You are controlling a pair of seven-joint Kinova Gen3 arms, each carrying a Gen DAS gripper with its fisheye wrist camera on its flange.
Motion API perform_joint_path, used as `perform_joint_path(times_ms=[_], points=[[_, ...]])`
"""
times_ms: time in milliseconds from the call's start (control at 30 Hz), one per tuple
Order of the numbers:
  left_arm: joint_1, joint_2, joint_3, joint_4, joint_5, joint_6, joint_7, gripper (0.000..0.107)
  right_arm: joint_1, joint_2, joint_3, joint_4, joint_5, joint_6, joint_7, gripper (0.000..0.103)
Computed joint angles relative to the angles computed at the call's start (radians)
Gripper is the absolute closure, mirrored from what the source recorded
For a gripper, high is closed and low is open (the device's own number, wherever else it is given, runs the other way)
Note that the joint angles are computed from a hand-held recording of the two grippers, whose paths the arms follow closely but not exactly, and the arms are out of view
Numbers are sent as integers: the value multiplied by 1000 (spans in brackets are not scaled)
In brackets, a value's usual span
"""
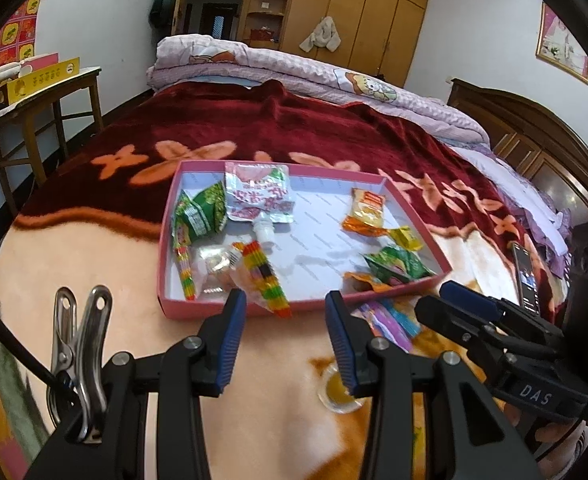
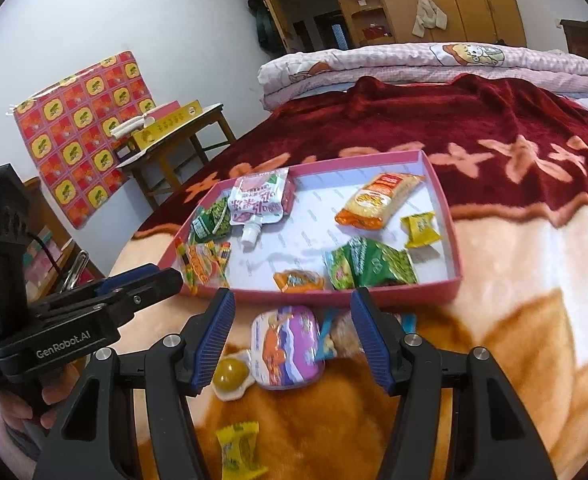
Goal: Organize snacks
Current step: 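Withdraw both open grippers from the tray toward the remaining snacks, then lower the left gripper onto the yellow jelly ball cup and grasp it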
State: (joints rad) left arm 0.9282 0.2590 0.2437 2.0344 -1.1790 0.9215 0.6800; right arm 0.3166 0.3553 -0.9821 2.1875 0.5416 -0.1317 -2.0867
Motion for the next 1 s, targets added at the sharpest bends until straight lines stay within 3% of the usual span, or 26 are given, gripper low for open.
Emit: perform_joint_path(times_ms=[233,533,1000], points=[[31,20,9,-17,11,14,-3,65,49,-27,-32,36,2,23,-11,41],[68,60,-2,-40,33,4,-29,65,78,-26,-51,64,-73,48,50,41],[89,128,-55,-71,76,-88,-121,65,58,3,-30,68,-219,80,191,41]])
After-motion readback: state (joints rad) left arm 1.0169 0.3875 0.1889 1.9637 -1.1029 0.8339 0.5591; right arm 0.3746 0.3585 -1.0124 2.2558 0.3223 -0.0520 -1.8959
